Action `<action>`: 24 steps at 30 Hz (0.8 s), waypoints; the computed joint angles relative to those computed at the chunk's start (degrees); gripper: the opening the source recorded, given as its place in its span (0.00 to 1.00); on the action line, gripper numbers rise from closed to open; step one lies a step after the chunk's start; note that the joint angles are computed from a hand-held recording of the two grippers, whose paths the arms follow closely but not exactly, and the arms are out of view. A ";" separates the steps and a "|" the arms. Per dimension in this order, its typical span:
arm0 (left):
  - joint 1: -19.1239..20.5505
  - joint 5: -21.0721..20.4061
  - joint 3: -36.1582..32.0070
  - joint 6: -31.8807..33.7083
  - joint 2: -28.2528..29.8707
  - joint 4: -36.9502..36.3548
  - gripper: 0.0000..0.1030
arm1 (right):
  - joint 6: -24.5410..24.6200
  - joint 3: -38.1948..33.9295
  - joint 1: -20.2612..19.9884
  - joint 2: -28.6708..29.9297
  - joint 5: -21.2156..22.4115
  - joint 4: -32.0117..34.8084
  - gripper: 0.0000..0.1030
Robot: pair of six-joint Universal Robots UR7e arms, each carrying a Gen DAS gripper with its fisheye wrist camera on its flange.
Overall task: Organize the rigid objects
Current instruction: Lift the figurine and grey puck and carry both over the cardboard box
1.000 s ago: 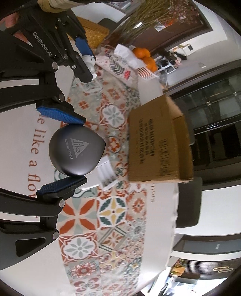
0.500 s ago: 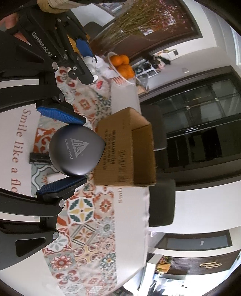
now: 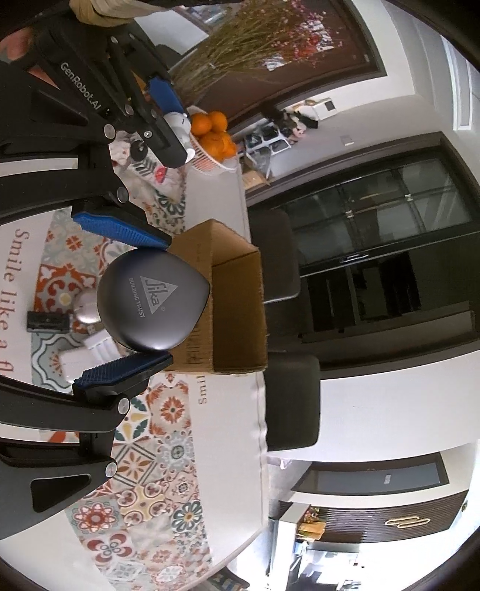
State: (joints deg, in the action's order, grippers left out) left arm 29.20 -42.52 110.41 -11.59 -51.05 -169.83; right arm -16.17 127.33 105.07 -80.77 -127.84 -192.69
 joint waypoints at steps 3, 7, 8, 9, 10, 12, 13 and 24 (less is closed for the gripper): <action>0.21 -0.32 -1.23 1.61 0.59 -0.86 0.53 | -0.67 -1.13 0.36 0.49 -0.09 -0.42 0.55; 0.71 -0.20 -3.45 4.04 1.82 -1.80 0.53 | -1.11 -2.76 0.27 1.08 0.18 -0.13 0.55; 0.87 -0.29 -4.01 4.72 2.06 -2.07 0.53 | -1.29 -3.28 0.04 1.21 0.37 0.04 0.55; 1.01 -0.31 -4.70 5.51 2.45 -2.30 0.53 | -1.40 -3.78 -0.09 1.39 0.51 0.06 0.55; 1.14 -0.18 -5.41 6.21 2.87 -2.46 0.53 | -1.52 -4.24 -0.27 1.49 0.74 0.25 0.55; 1.49 -0.39 -6.88 7.28 3.60 -2.48 0.53 | -1.61 -5.27 -0.54 1.79 0.97 0.67 0.55; 1.67 -0.38 -7.68 7.87 4.05 -2.56 0.53 | -1.86 -5.80 -0.72 1.98 1.08 0.73 0.55; 4.11 -2.79 -16.10 12.05 7.97 -0.28 0.53 | -3.14 -13.28 -1.99 5.11 2.06 4.01 0.55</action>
